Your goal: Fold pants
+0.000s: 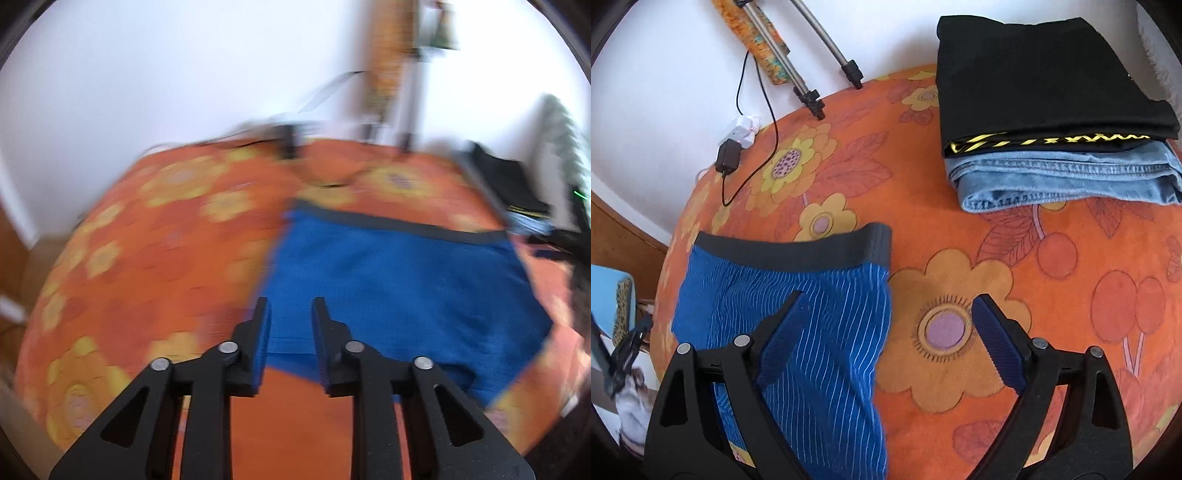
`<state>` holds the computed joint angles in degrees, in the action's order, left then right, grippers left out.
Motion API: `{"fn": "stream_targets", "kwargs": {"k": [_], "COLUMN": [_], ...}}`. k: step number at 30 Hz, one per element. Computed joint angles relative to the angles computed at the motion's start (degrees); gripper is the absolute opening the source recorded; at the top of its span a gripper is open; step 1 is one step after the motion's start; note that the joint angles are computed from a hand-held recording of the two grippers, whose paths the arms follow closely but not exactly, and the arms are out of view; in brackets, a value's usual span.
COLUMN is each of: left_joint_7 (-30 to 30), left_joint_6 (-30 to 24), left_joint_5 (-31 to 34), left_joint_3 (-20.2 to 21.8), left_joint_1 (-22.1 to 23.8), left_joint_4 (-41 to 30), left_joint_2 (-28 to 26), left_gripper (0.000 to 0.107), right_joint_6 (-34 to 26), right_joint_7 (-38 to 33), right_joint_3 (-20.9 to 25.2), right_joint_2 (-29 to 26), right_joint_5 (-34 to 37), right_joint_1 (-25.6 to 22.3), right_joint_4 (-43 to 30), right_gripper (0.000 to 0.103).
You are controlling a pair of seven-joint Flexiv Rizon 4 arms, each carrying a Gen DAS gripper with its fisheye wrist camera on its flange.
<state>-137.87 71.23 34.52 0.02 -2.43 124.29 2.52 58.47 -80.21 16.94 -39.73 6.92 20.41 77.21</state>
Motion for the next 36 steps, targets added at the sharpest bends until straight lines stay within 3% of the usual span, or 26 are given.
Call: {"fn": "stream_targets", "kwargs": {"k": [5, 8, 11, 16, 21, 26, 29, 36], "left_joint_7": [16.87, 25.9, 31.12, 39.95, 44.54, 44.91, 45.23, 43.59], "left_joint_6": [7.47, 10.18, 8.61, 6.25, 3.38, -2.61, -5.01, -4.81], "left_joint_5": [-15.37, -23.52, -24.49, -25.69, -26.27, -21.19, -20.46, -20.1], "left_joint_3": [-3.16, -6.19, -7.38, -8.56, -5.47, 0.38, 0.72, 1.25], "left_joint_1": [-4.71, -6.71, -10.13, -15.56, -21.19, -27.49, -27.87, -27.89], "left_joint_4": [-1.82, -3.79, -8.38, -15.96, -22.58, -29.66, -31.16, -32.12], "left_joint_2": [-6.53, -10.73, -14.65, -21.33, -26.39, -30.16, -31.28, -32.91], "left_gripper": [0.04, 0.044, 0.051, 0.052, 0.053, 0.053, 0.053, 0.053], "right_joint_6": [-1.66, -3.41, -4.88, -5.86, -7.03, -9.03, -10.02, -12.13], "right_joint_7": [-1.97, -4.07, -5.62, -7.89, -9.83, -11.28, -11.99, -12.76], "right_joint_3": [1.7, 3.0, 3.05, 2.96, 3.49, 3.79, 3.64, 3.43], "right_joint_2": [-1.01, -1.49, -1.59, -1.09, -0.83, -1.42, -1.76, -3.14], "right_joint_5": [2.36, 4.62, 6.22, 8.91, 12.13, 14.56, 15.41, 17.2], "right_joint_1": [-1.85, -3.25, -3.89, -5.14, -6.75, -7.54, -7.5, -7.14], "right_joint_4": [-2.52, -3.78, -4.43, -4.68, -5.0, -6.04, -6.63, -8.96], "right_gripper": [0.082, 0.081, 0.08, 0.079, 0.079, 0.078, 0.078, 0.075]}}
